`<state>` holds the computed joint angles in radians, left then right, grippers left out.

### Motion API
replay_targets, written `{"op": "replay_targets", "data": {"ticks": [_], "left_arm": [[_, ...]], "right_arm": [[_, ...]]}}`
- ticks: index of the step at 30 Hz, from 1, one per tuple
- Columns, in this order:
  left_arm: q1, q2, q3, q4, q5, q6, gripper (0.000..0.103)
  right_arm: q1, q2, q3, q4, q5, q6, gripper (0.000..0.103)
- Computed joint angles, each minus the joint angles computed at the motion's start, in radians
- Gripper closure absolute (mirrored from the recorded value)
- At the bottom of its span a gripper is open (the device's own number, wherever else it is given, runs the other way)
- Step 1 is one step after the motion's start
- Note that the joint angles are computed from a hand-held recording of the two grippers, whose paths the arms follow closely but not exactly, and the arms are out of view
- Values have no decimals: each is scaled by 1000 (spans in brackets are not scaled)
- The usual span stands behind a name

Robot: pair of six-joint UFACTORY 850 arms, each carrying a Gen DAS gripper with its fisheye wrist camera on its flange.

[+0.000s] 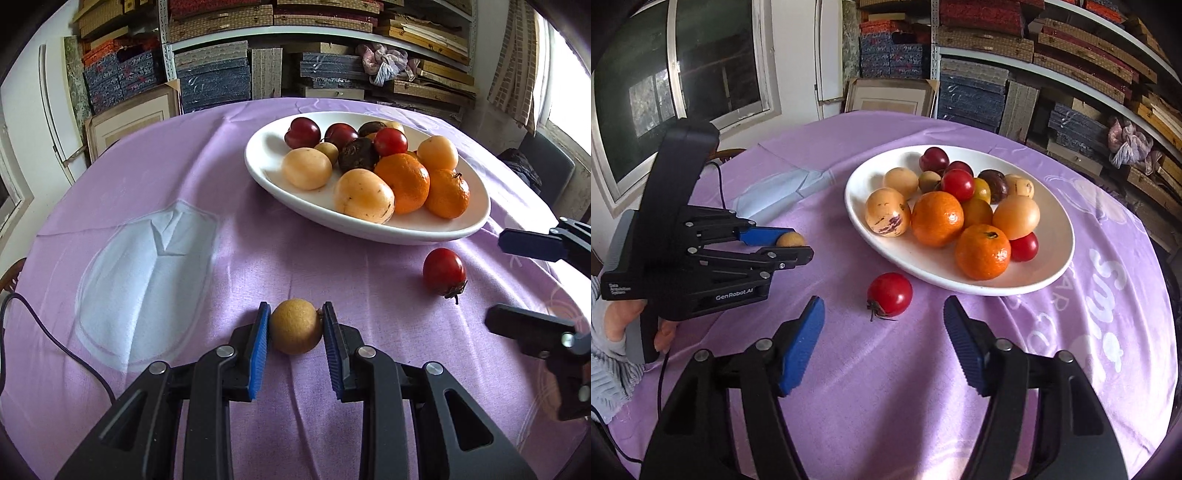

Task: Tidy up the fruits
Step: 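Grasp the last red tomato with the right tool, then carry the brown fruit and tomato onto the plate and release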

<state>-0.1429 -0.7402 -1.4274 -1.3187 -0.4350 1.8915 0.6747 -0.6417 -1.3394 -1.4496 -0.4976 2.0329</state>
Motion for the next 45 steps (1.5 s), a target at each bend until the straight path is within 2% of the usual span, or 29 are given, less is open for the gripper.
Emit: {"op": "replay_targets", "data": {"ticks": [4,9,14,20,22,23,34,38,45], "left_arm": [[1,-4,-6,19,-7,-22,74],[4,-6,-9,27,-16,-32,74],[5,-8,-12,31,-17,-35,74],[6,-8,-12,31,-17,-35,74],[6,-8,-12,31,-16,-34,73],[6,-8,-12,31,-16,-34,73],[2,0,3,-2,6,14,73],[0,14,27,-42,0,77,74],[-14,87,153,-419,10,508,74]], "right_arm": [[-27,-57,-73,150,27,-120,38],[-42,-93,-118,189,33,-149,39],[-58,-114,-145,221,60,-163,50],[-67,-109,-129,188,76,-117,58],[-70,-104,-121,173,81,-98,69],[-72,-102,-118,168,85,-92,71],[-65,-54,-34,58,131,-8,72],[-46,-7,46,-57,141,130,72],[-9,75,187,-315,127,448,72]]}}
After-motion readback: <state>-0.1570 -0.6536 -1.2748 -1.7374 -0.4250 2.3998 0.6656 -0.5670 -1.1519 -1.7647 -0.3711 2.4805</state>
